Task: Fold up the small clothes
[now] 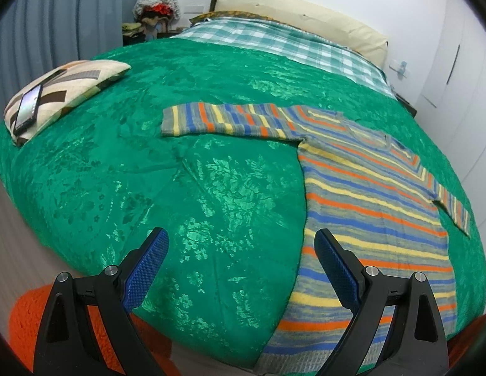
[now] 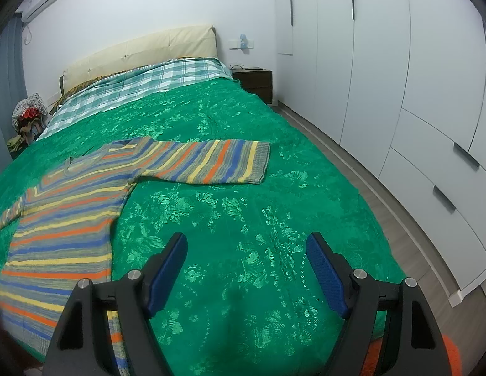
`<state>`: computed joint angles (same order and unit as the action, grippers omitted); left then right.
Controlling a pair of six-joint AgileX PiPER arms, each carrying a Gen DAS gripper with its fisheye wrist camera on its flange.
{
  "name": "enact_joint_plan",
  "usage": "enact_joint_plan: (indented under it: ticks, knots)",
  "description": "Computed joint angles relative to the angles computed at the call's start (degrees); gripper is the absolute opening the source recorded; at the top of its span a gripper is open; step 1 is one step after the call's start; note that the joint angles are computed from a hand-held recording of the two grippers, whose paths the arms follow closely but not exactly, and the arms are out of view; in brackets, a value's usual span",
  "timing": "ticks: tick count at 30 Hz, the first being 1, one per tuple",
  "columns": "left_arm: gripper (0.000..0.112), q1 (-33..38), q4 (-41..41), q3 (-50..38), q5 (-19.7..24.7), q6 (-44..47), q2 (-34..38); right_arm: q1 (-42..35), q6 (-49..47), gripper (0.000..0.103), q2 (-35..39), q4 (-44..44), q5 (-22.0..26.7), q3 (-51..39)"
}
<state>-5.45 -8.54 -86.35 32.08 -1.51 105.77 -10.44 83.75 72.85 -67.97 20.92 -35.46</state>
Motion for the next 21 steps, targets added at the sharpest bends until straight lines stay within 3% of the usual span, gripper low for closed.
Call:
enact_joint_plan:
  ticks: [21]
  knots:
    - [0.095, 0.5, -0.1, 0.6, -0.2, 0.0, -0.3, 0.0, 0.6, 0.078, -0.2, -0.5, -0.1, 0.1]
